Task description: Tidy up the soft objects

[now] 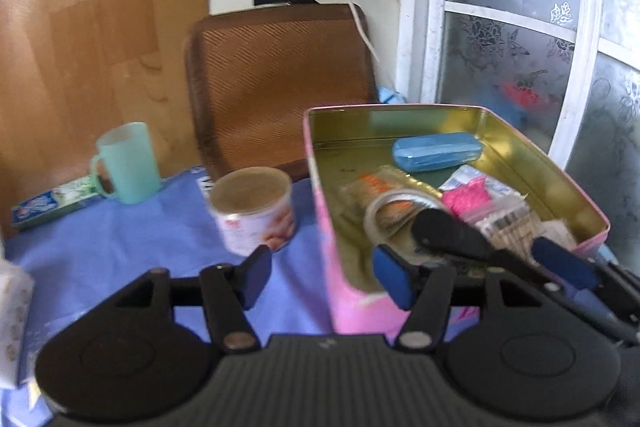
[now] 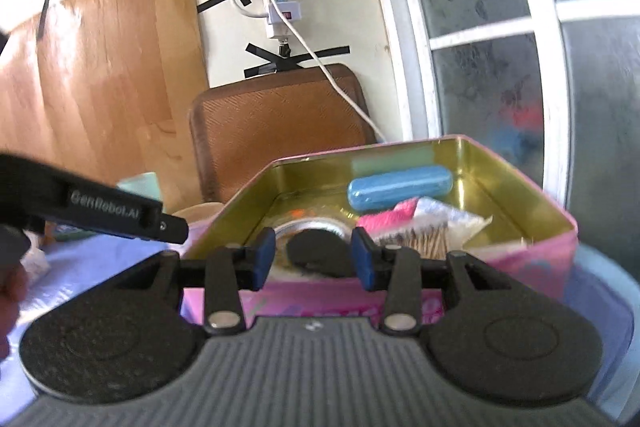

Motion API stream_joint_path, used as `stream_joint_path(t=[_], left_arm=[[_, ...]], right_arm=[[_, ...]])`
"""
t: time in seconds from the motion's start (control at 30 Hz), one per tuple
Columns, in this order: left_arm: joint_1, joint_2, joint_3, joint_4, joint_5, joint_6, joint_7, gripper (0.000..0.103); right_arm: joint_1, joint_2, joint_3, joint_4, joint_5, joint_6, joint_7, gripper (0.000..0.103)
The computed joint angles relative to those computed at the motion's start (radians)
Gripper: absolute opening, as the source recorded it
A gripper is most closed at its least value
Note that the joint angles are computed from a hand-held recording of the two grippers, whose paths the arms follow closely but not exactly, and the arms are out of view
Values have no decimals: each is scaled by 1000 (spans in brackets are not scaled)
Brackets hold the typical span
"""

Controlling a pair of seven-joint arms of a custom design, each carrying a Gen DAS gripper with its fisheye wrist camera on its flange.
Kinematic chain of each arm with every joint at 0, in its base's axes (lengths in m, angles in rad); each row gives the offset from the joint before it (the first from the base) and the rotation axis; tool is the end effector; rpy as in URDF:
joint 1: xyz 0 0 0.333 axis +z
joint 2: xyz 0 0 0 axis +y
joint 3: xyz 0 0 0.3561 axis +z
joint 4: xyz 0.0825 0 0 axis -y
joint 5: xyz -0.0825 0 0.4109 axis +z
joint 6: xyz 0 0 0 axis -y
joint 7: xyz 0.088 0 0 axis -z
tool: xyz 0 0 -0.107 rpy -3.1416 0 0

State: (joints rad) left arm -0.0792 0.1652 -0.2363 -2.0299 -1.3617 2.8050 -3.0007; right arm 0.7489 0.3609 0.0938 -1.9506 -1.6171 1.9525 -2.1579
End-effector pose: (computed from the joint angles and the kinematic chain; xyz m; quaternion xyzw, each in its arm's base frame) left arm 0.6173 -0.1463 0.4304 -0.3301 0.8286 -0.4099 0.1908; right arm 0.4874 0.4406 0.3396 -0.3348 0.7161 -0.4609 0.4034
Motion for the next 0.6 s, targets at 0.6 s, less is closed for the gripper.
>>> stream_joint_path(t=[0.6], left_arm=[[34,-93,77,-145,-113,4,163,103]], right_arm=[[7,-28,32,-13,-8,119,271,64]])
